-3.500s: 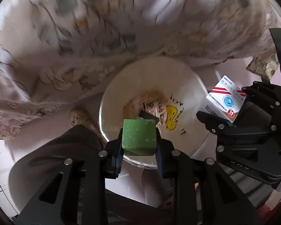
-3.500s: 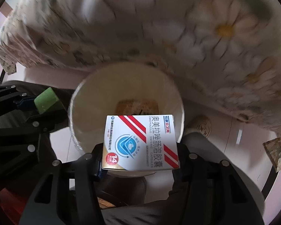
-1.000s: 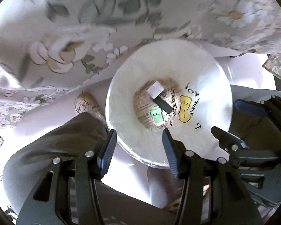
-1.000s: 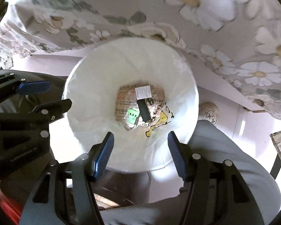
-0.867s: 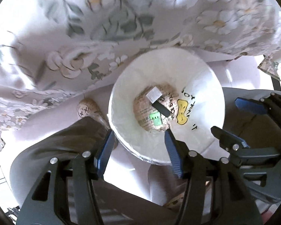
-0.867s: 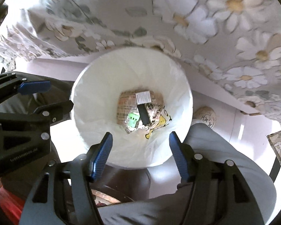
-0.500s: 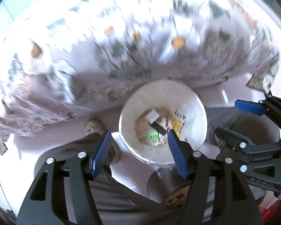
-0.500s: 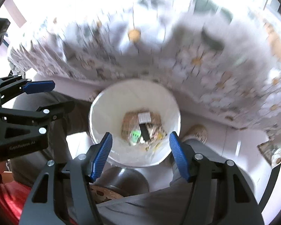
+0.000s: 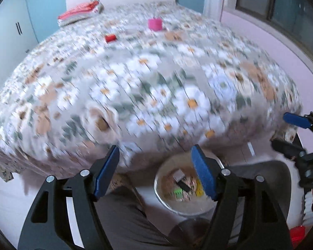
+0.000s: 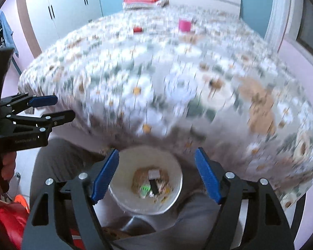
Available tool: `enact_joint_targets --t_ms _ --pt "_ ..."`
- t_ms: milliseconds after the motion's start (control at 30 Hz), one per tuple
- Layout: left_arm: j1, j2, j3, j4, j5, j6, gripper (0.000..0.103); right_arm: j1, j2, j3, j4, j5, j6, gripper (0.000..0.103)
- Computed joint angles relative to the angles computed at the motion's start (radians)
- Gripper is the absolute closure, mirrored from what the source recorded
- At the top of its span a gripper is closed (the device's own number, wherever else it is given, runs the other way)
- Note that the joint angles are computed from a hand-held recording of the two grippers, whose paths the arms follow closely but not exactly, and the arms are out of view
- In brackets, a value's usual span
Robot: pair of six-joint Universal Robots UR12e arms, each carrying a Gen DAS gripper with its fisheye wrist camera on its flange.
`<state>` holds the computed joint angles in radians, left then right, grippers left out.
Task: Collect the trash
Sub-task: 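Move both open tools back toward the red block and pink cup on the bed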
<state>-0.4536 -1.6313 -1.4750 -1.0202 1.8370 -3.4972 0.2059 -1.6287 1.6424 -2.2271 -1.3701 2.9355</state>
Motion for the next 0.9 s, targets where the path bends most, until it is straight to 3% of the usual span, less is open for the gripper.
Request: enact_joint_targets --t_ms 300,667,900 --pt "0.036 -0.023 0.074 0.028 0.077 0.062 0.027 -0.024 0.036 -0.087 -0.105 0.010 -0.009 0.019" --pt "0.102 -0.092 0.186 0.053 0.099 0.136 0.026 -0.033 0.136 -0.231 -0.152 0.023 -0.054 0.017" --pt "0.148 -0.148 0.257 0.057 0.075 0.217 0.026 -0.030 0.213 -0.328 -0.145 0.036 -0.069 0.017"
